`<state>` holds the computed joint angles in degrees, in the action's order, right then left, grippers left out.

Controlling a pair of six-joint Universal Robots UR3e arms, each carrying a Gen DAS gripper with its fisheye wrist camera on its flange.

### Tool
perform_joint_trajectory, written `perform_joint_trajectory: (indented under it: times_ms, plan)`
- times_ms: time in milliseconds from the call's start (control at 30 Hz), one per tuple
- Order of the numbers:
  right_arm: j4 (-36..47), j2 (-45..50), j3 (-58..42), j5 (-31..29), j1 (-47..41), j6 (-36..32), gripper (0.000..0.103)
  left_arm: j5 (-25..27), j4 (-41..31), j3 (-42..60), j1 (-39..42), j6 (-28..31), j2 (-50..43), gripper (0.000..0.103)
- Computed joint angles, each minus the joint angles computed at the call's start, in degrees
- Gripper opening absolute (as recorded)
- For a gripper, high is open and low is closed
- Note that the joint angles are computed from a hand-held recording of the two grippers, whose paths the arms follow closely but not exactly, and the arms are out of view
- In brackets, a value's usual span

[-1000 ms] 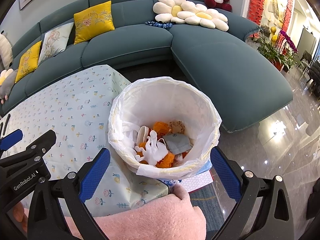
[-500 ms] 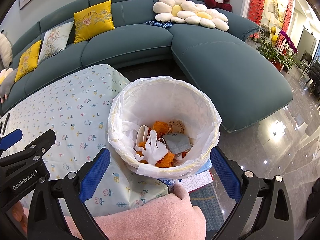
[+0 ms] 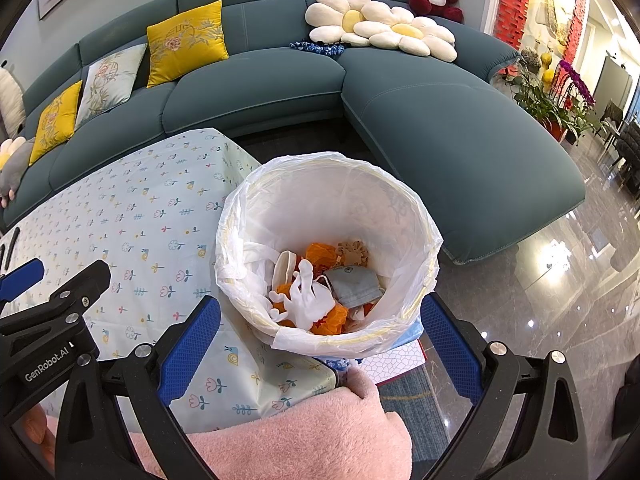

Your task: Collect trash

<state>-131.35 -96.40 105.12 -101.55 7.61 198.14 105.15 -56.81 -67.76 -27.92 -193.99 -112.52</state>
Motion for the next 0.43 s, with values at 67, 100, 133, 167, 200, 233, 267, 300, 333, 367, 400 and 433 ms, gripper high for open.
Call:
perform_joint_trajectory:
  times_ms: [67, 100, 133, 167, 200, 233, 267, 300, 333, 367, 400, 433]
  plan:
    - [-0.09, -0.02, 0.09, 0.03, 0.00, 0.03, 0.096, 0.06, -0.01, 0.02, -0.03, 0.05, -0.01, 0.089]
    - [-0.10, -0.02, 0.11, 0.02, -0.01, 0.02, 0.096, 0.05, 0.07, -0.07, -0.02, 0.11, 0.03, 0.089]
    - [0.04, 0.04, -0.07, -0.04, 0.01, 0.05, 0.096, 0.00, 0.11, -0.08, 0.03, 0.16, 0.03, 0.089]
    - [-0.03, -0.03, 0.07, -0.04, 0.01, 0.14, 0.096, 0.02, 0.24, -0.14, 0.01, 0.10, 0.04, 0.089]
    - [-0.02, -0.01, 0.00, 0.00, -0.03, 0.11, 0.096, -0.03, 0.67, -0.52, 0.06, 0.23, 0.24, 0.089]
    - [-0.11, -0.08, 0.10, -0.04, -0.06, 0.11, 0.096, 0.13, 0.75, -0.58, 0.02, 0.29, 0.26, 0.089]
    - [-0.08, -0.07, 0.12, -0.12, -0.05, 0.08, 0.096, 0.44, 0.82, -0.56, -0.10, 0.24, 0.21, 0.089]
    - [-0.14, -0.05, 0.20, -0.21, -0.02, 0.07, 0.096, 0.68, 1.45, -0.92, -0.20, 0.33, 0.29, 0.089]
    - [-0.04, 0.00, 0.08, -0.22, -0.08, 0.09, 0.096, 0.64, 1.62, -1.03, -0.19, 0.55, 0.31, 0.089]
    - [-0.11, -0.02, 0.21, -0.20, -0.14, 0.13, 0.096, 0.38, 1.56, -1.05, -0.09, 0.84, 0.29, 0.089]
    - [0.07, -0.01, 0.07, -0.24, -0.11, 0.18, 0.096, 0.13, 1.48, -1.09, 0.04, 1.09, 0.38, 0.089]
    - [0.11, 0.07, -0.05, -0.31, -0.09, 0.21, 0.096, 0.01, 1.47, -1.19, 0.13, 1.23, 0.43, 0.089]
